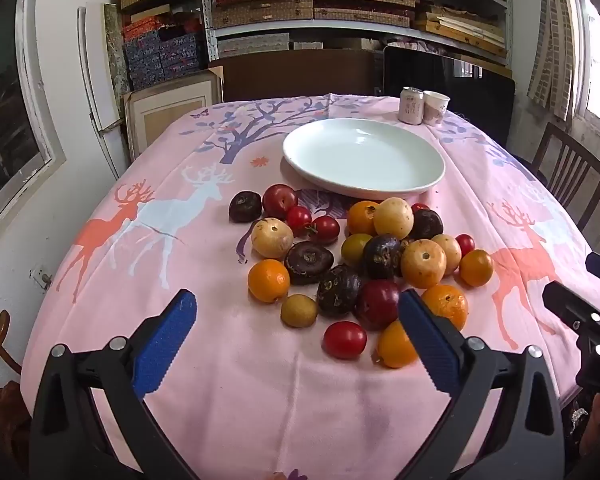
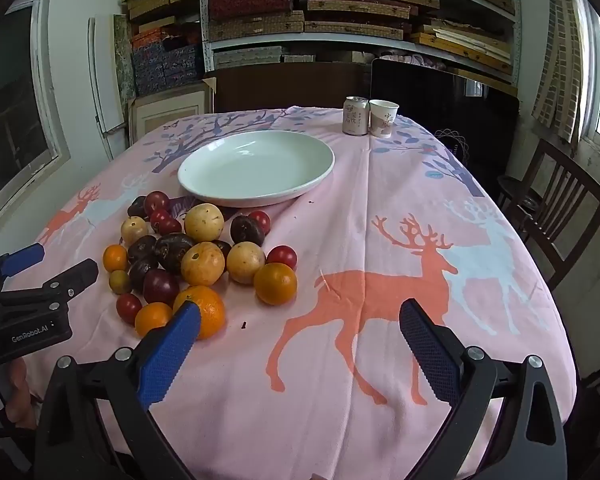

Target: Organize fruits

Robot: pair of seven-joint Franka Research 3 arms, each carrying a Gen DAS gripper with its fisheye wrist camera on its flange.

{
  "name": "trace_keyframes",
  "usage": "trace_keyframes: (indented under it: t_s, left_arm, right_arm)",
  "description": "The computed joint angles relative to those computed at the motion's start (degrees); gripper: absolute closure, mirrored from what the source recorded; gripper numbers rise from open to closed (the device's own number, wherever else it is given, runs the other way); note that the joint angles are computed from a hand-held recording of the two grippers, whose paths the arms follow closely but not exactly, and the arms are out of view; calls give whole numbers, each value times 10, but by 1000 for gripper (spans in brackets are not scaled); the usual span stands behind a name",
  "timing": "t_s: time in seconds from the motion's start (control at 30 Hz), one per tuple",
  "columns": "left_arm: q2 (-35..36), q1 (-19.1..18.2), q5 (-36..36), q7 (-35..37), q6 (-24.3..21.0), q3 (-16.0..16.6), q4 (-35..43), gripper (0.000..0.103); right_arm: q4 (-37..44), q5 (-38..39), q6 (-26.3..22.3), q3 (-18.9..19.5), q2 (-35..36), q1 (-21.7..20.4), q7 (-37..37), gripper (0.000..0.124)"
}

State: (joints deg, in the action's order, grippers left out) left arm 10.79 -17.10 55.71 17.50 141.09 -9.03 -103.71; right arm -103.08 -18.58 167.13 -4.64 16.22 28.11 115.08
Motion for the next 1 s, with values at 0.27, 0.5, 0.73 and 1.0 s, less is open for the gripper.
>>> trace_keyframes:
  t_s: [0.27,0.5,0.73,1.0]
  left_arm:
    - [6,8,-28,22,10,3,2,4]
    - [6,-2,-9,19,-16,2,8,4]
    - [-2,-1,-4,11,-19,1,2,4]
    - [-3,2,-2,10,-14,-1,-2,4]
  right_arm:
    - [2,2,-3,2,1,-1,-4,24]
    - [5,-3,-9,-3,2,-1,5,24]
    - [14,-28,-18,-8,6,10,17,24]
    - [3,-7,-3,3,2,1,-2,24]
